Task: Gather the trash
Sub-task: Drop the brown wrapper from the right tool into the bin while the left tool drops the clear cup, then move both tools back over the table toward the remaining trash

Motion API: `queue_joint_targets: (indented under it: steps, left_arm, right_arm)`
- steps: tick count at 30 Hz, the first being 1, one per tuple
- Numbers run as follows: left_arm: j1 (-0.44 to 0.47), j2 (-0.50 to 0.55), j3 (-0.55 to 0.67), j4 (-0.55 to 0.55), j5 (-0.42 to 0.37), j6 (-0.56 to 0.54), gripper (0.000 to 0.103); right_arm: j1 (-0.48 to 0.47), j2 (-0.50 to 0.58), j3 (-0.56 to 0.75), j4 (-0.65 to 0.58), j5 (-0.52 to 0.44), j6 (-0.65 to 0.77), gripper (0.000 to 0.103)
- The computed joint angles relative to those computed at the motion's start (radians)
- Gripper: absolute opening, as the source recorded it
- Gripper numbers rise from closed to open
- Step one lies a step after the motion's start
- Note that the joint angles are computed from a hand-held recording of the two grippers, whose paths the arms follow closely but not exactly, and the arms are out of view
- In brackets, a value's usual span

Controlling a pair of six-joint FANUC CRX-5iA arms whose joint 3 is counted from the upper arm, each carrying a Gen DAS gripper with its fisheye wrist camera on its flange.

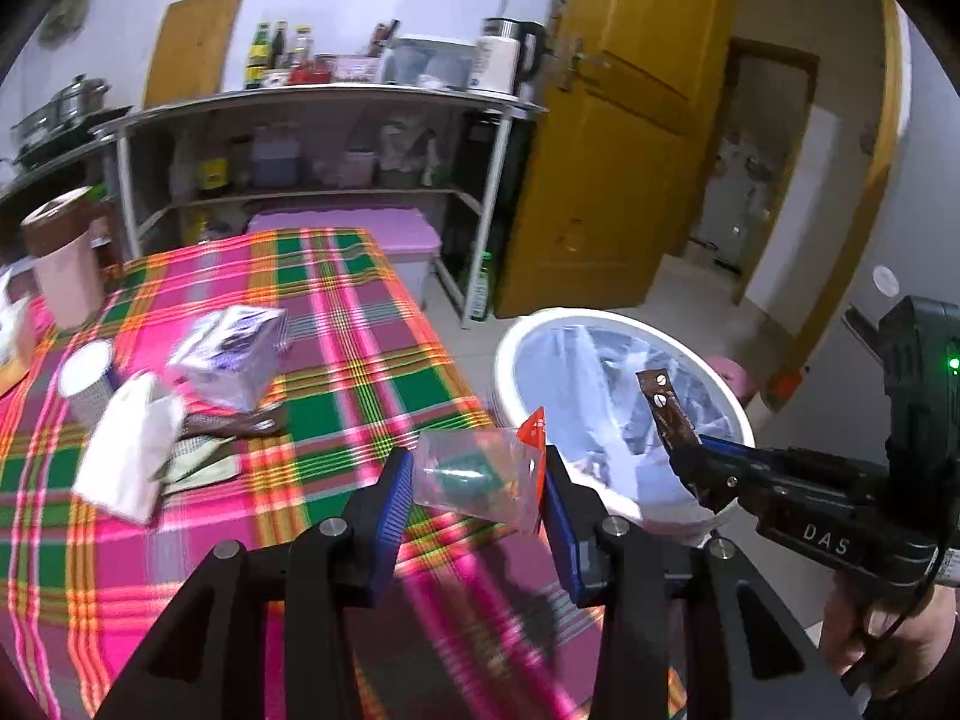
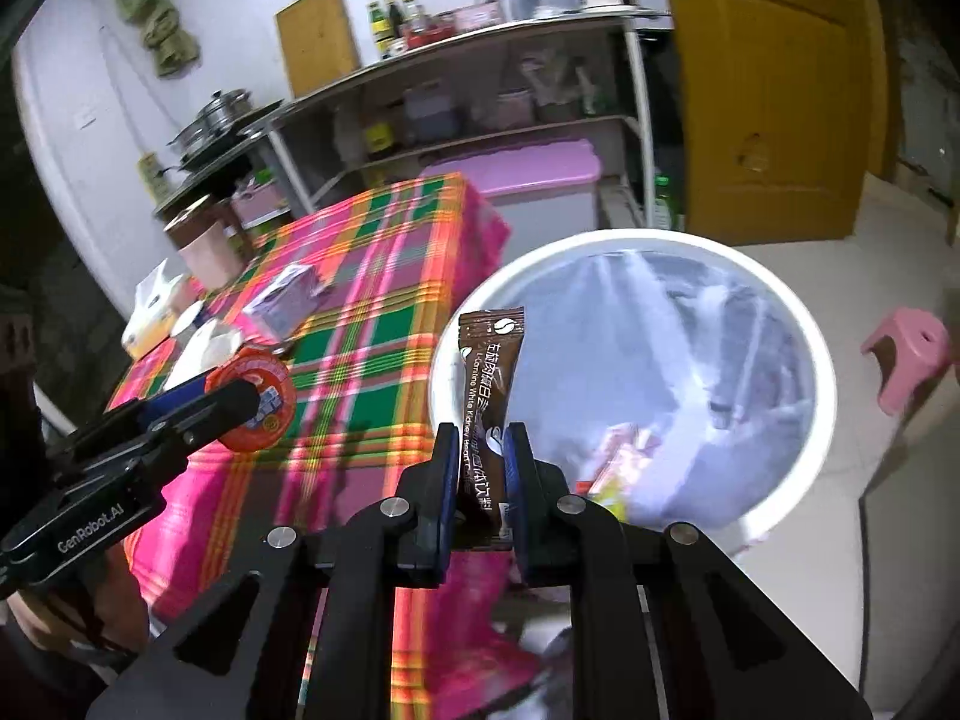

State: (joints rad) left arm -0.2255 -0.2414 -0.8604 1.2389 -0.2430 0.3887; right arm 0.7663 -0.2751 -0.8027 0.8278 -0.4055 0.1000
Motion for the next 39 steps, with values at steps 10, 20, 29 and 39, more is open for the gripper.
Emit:
queue_joint_targets:
  steps: [10, 20, 29, 39]
  left_arm:
    - [-0.115, 0.137, 0.101, 0.077, 0.012, -0.098, 0.042]
    - [-0.131, 0.253, 0.194, 0.023, -0.050, -0.074, 0.042]
    - [-0.122, 0.269, 0.207, 0.000, -0.072, -0.048, 0.046]
    - [-0.122, 0.198, 0.139, 0.103, -0.055, -0.100, 0.046]
  right_arm:
    - [-0.063, -0.020, -0.012, -0.077, -0.028, 0.056, 0.016]
    - [-0.095, -0.005, 0.007, -0.172, -0.051, 0.132, 0.017]
    - [-0.106, -0.008, 0.001, -0.168, -0.043, 0.121, 0.030]
    - [-0.078, -0.038, -0.020, -0.100, -0.033, 0.070, 0.030]
